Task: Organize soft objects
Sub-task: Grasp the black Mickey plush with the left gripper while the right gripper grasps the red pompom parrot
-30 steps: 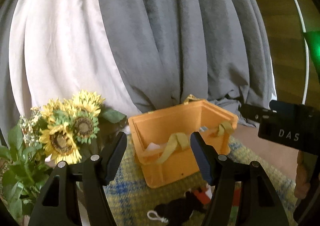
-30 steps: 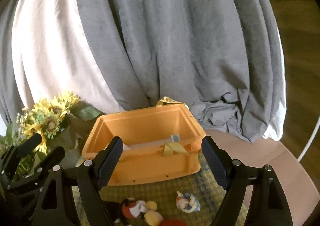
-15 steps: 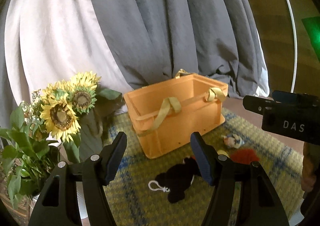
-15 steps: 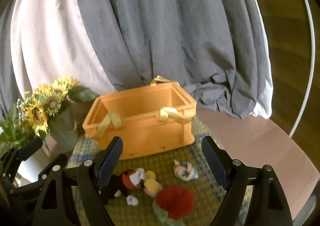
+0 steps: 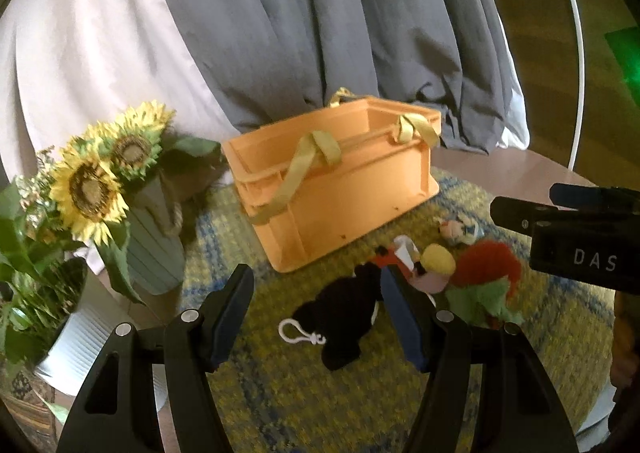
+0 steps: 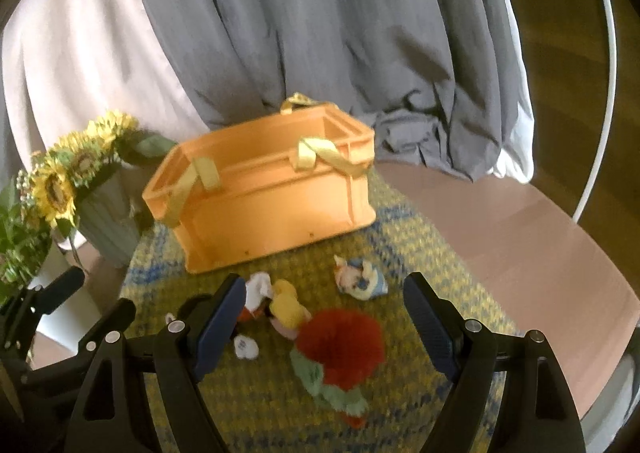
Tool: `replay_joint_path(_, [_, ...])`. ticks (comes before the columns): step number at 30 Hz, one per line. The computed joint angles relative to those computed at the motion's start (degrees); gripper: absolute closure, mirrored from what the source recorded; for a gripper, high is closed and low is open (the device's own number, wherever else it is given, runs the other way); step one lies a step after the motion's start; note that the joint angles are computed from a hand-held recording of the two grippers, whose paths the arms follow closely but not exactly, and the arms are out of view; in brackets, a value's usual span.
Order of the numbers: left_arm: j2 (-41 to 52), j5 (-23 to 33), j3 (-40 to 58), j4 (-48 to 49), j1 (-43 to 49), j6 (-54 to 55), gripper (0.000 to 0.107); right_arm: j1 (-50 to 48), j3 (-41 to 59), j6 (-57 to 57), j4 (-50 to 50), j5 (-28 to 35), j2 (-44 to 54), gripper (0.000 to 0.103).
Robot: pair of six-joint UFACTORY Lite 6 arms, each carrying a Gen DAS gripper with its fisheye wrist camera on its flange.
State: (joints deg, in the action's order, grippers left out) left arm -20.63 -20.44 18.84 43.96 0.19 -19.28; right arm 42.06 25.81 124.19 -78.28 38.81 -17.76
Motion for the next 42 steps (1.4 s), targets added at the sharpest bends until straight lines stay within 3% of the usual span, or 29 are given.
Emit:
replay_joint_path(16, [21.8, -5.5, 5.0, -24.2, -4.8, 26.0, 0.042, -6.1, -0.4, 10.1, -6.6, -8.6, 12.0, 0.021])
replay_joint_path(28, [35.1, -10.1, 11.2, -29.6, -6.4, 33.1, 0.042, -9.8, 1.6, 21.3, -17.7, -13.3, 20.5, 0.022])
replay_joint_path(42, [42.5, -11.8, 16.2, -29.9, -7.8, 33.6, 0.044, -12.4, 3.5, 30.9, -29.3, -15.0, 26.4, 0.045])
